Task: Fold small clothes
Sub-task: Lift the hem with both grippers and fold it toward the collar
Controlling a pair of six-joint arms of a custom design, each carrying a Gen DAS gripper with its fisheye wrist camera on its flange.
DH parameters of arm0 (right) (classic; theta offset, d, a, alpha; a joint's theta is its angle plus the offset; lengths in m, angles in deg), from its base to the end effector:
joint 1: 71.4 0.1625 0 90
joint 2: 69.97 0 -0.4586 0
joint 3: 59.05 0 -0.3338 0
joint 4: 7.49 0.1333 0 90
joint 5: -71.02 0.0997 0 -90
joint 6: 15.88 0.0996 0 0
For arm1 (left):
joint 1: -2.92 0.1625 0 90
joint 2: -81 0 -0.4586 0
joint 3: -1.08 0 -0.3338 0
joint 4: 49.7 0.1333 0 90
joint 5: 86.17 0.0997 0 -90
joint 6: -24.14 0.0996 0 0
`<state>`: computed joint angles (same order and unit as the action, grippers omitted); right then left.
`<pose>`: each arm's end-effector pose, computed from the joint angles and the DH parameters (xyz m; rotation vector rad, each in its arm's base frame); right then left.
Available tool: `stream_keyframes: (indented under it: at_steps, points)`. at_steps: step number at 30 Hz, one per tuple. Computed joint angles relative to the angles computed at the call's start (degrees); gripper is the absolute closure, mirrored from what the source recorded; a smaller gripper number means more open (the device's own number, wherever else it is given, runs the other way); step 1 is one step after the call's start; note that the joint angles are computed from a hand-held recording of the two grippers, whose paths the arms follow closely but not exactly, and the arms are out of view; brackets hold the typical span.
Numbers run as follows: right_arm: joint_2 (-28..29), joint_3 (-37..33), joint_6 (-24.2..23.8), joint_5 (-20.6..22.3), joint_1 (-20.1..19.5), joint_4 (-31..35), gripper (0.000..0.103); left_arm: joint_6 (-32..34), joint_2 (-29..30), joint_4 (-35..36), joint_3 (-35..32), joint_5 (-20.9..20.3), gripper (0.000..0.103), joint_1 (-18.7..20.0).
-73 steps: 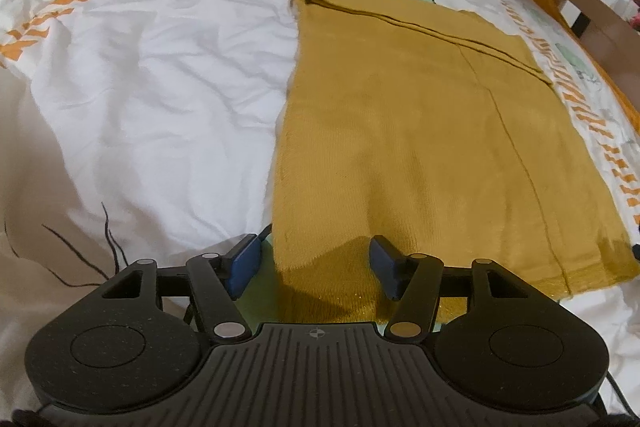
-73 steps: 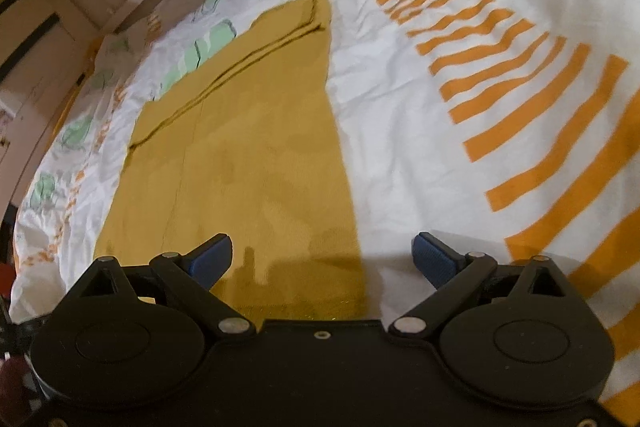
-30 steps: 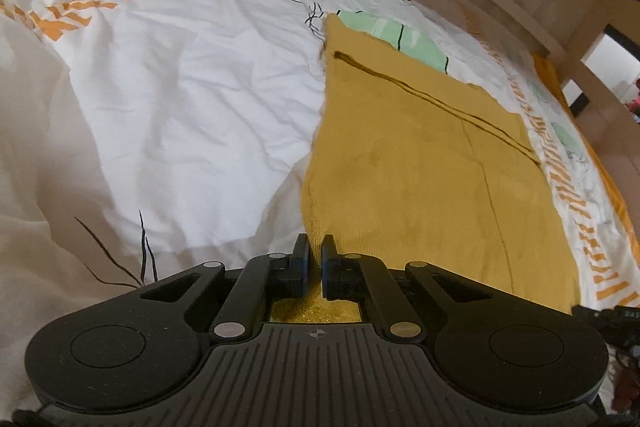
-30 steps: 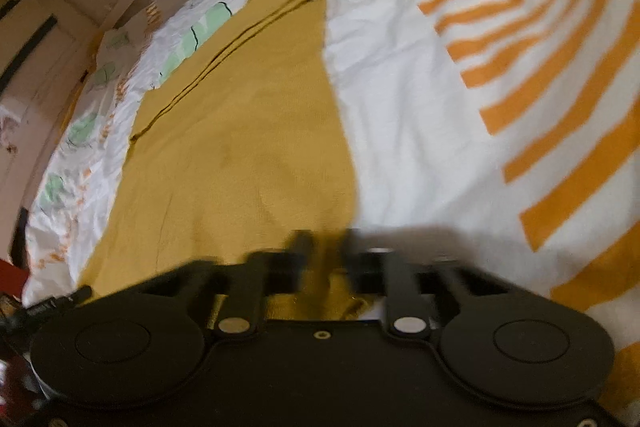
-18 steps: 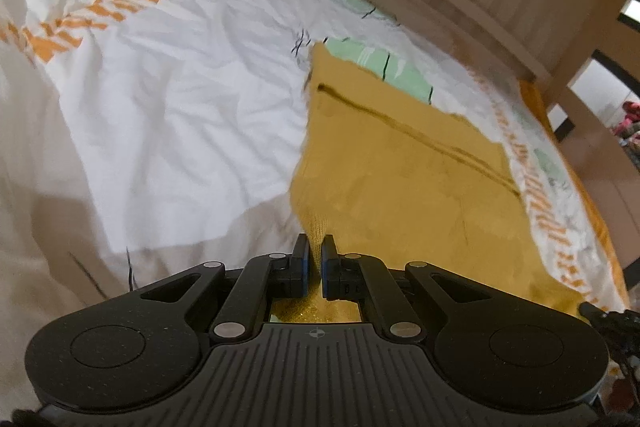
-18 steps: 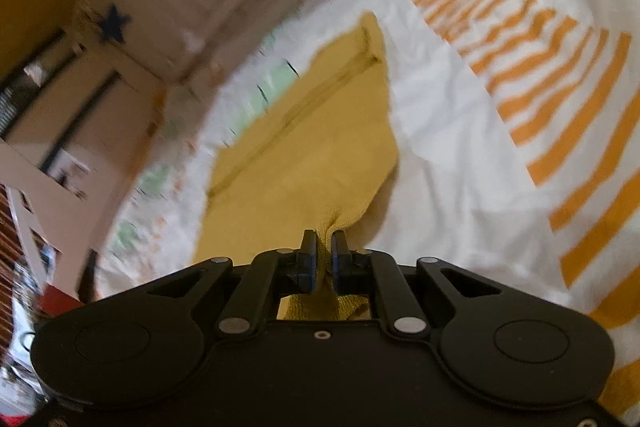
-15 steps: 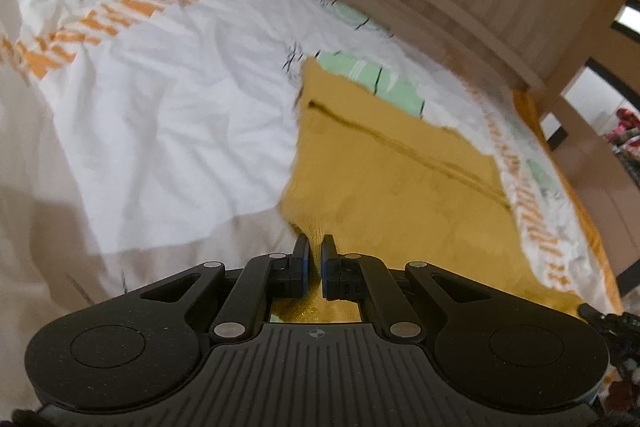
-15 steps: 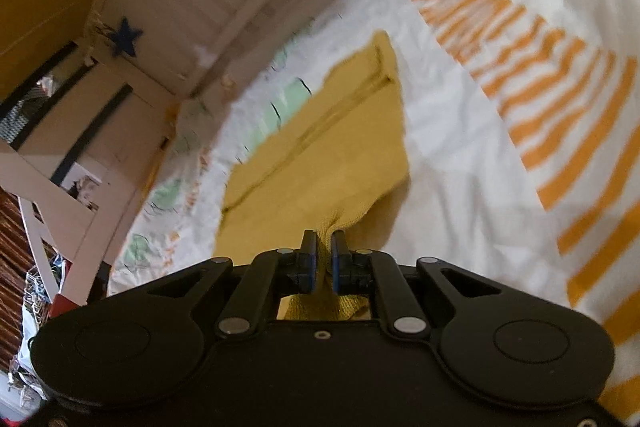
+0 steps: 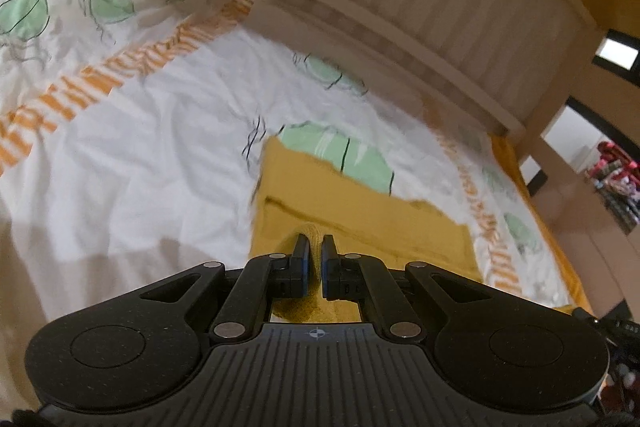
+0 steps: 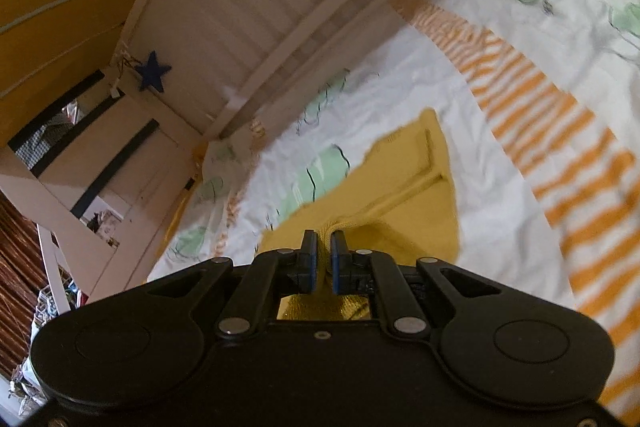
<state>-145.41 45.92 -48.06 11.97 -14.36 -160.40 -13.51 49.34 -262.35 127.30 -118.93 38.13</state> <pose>-0.1368 -0.5501 0.4254 -0.2121 2.7851 -1.1182 -0.2647 -0.4525 0.0699 0.0340 2.4449 -1.3738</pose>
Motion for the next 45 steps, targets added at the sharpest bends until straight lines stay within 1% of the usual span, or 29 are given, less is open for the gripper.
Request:
stream_keyframes:
  at_steps: [7, 13, 18, 25, 28, 32, 35, 40, 42, 45]
  points:
    - [4.6, -5.9, 3.0, -2.1, 3.7, -2.0, 0.089, 9.6, 0.3, -1.6, -7.3, -1.1, 0.098, 3.4]
    - [9.7, -12.0, 7.1, -4.4, 5.9, -3.3, 0.089, 14.4, 1.6, -1.1, -13.9, -3.4, 0.098, 6.9]
    - [14.0, -16.9, 8.4, -7.7, 7.3, -3.5, 0.089, 17.2, 3.1, 0.9, -18.9, -4.7, 0.098, 9.8]
    - [20.8, -24.8, 9.6, -11.1, 8.5, -1.8, 0.089, 18.6, 6.0, 3.4, -25.8, -5.7, 0.098, 14.2]
    - [23.8, -28.4, 9.6, -13.3, 9.1, -0.8, 0.089, 19.0, 7.4, 6.1, -29.1, -5.9, 0.098, 16.0]
    - [26.9, -31.8, 10.2, -14.7, 9.5, -0.4, 0.089, 19.0, 8.9, 9.9, -32.8, -6.4, 0.098, 17.9]
    - [28.5, -33.6, 11.1, -15.3, 9.6, -0.2, 0.089, 18.6, 9.8, 11.9, -35.0, -6.7, 0.098, 19.1]
    - [30.3, -35.0, 10.9, -15.8, 9.8, -0.7, 0.089, 19.0, 10.8, 13.6, -37.7, -6.9, 0.098, 20.4]
    - [31.0, -35.8, 10.0, -16.2, 9.8, -0.7, 0.089, 18.8, 11.0, 14.2, -38.3, -7.6, 0.097, 21.0]
    - [31.8, -36.4, 8.1, -17.9, 9.8, -0.8, 0.088, 17.9, 11.8, 15.1, -39.7, -7.3, 0.097, 21.8]
